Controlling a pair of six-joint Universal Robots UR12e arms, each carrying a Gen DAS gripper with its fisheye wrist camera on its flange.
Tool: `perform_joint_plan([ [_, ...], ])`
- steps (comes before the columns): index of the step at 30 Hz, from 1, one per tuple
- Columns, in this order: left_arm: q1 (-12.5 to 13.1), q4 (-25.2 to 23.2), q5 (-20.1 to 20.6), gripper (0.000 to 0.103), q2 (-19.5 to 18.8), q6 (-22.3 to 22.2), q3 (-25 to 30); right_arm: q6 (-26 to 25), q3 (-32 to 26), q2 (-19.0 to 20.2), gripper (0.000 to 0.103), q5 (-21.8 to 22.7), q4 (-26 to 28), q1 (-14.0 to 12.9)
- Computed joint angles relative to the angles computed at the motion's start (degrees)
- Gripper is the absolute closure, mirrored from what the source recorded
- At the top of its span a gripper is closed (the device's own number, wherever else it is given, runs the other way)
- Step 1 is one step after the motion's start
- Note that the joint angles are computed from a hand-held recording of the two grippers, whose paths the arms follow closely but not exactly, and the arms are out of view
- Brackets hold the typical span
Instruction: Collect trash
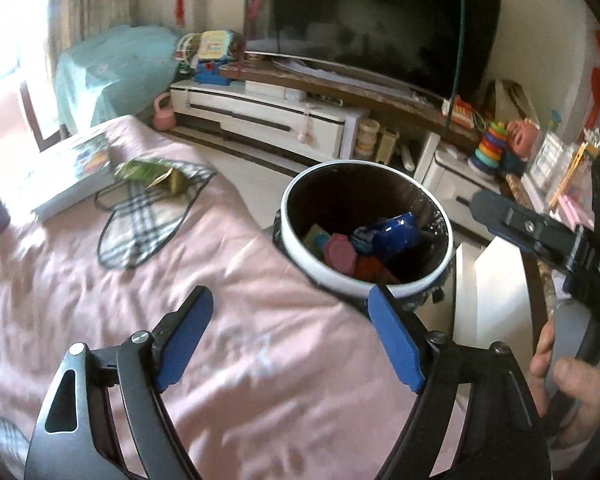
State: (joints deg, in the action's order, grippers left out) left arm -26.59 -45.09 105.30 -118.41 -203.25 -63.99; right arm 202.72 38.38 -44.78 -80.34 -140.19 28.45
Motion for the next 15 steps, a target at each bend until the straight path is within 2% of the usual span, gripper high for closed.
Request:
perform_joint_plan([
  [5,-0.87,6.21,2.97,0.02,3.93,-4.58,-7.16,0.03,6.57,-3.3,0.002,-2.63,-4.37,1.52],
  [8,-1.39,10.73,5.16,0.013,5.87,-6.53,-10.58,-0.18,9.29,-4.76,0.002,-3.82,-5.58,2.22],
  [11,-2.29,15.3,8.31,0.008,7.15,-6.23,-13.01,-0.78,11.6,-6.12,0.002,-5.75,-7.51,2.86],
  [13,-3.28,18.01,11.97,0.001,7.62,-5.19,-14.17,-2.09,12.88,-6.98,0.001,-8.44,-9.95,3.59],
  [15,-4.22,21.43,15.94,0.0,7.91,-3.71,-15.36,-3.44,14.53,-7.84,0.0,-12.43,-14.28,4.49],
])
